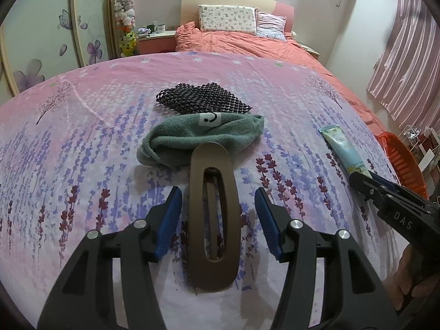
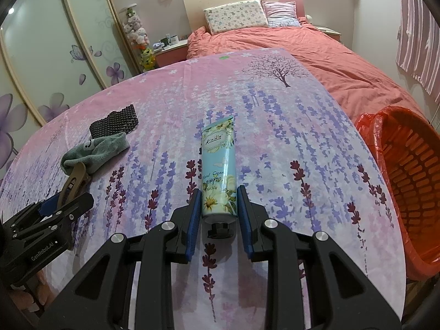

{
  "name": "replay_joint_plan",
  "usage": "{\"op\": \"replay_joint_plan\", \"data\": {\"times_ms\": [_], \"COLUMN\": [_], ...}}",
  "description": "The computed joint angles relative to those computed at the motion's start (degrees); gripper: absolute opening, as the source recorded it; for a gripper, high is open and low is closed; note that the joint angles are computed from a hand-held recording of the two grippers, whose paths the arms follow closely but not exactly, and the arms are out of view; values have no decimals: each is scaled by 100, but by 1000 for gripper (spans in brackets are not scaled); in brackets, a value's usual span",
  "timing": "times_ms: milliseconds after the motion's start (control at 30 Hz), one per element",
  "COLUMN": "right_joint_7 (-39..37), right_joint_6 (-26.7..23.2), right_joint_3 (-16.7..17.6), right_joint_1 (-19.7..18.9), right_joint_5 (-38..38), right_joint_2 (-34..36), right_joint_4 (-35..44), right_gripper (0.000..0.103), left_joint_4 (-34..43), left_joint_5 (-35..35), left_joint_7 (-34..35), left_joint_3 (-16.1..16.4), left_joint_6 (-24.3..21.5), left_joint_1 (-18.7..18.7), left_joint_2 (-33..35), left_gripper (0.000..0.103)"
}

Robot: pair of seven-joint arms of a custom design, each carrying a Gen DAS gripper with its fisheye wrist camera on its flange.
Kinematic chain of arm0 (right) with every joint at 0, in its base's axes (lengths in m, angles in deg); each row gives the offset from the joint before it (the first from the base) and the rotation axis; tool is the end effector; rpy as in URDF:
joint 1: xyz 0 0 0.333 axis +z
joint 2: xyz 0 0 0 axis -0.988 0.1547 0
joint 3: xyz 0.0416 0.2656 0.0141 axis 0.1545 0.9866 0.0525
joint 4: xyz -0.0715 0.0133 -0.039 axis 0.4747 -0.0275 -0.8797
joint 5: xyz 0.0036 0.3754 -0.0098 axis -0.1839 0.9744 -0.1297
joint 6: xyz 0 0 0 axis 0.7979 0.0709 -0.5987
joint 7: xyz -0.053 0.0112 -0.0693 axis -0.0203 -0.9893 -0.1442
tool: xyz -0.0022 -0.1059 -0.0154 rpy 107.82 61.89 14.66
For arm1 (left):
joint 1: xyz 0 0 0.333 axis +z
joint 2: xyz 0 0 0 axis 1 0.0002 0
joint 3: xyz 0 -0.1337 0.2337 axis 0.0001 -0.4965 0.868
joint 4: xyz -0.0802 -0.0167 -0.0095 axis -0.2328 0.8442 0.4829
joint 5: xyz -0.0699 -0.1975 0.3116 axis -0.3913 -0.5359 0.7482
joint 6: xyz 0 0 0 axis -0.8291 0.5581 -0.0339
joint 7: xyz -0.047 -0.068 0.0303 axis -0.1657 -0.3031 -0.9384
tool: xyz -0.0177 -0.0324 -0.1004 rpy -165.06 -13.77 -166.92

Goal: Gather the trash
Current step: 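Hold the lotion tube and hair clip in both tools above the bed, then carry tube and clip over the orange basket and open both tools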

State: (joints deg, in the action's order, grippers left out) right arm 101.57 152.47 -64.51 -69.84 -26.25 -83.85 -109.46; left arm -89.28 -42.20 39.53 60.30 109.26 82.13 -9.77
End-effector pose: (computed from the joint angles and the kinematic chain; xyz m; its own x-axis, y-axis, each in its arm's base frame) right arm 0.5166 0.1349 0.3466 -0.2394 -0.9520 -0.1906 -0.7188 0.3058 -0.6244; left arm 0.5746 -0.2544 0.3464 -0.3502 -0.9308 0.1050 -0.7556 0.2145 -0.6189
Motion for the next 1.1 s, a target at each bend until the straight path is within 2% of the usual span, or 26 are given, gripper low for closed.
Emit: {"op": "replay_joint_plan", "data": {"times_ms": [67,167,233,267,400,633,767,933,1000,1033,1067,1100], "right_joint_7": [10,-4,-25,-43,-69,-29,-135,-624,-693,-699,-709,-693], "right_joint_6": [-3,-50,-125,-173,-171,-82,-271,-601,-635,-641,-634,-595], "right_joint_3": [1,7,19,30,38,8,20,8,-42,-68,-86,-108], "right_joint_1": [4,13,22,32,31,35,59,143,203,232,254,266], "right_joint_5": [-6,-9,-17,-19,10,12,20,333,396,397,398,377], "right_joint_2": [2,1,6,8,11,23,75,324,377,377,367,344], "right_joint_4": [3,13,36,50,57,46,166,565,639,641,631,589], "right_gripper": [27,27,28,28,29,29,29,29,28,28,28,27], "left_joint_4": [7,31,127,147,161,214,144,48,48,29,30,48], "left_joint_5": [30,292,1195,1334,1439,1474,1424,1572,1585,1578,1628,1649], "left_joint_7": [-20,-258,-993,-1098,-1234,-1266,-1193,-1328,-1327,-1289,-1303,-1289], "left_joint_3": [24,258,891,1005,817,677,618,716,696,670,692,689], "left_joint_6": [-7,-41,-249,-289,-310,-372,-323,-289,-271,-242,-226,-233], "left_joint_1": [-21,-241,-806,-906,-678,-510,-434,-512,-509,-488,-519,-529], "left_joint_2": [3,-13,-40,-40,-25,12,-30,-111,-111,-118,-119,-107], "left_gripper": [55,55,54,54,55,62,61,54,47,36,32,32]}}
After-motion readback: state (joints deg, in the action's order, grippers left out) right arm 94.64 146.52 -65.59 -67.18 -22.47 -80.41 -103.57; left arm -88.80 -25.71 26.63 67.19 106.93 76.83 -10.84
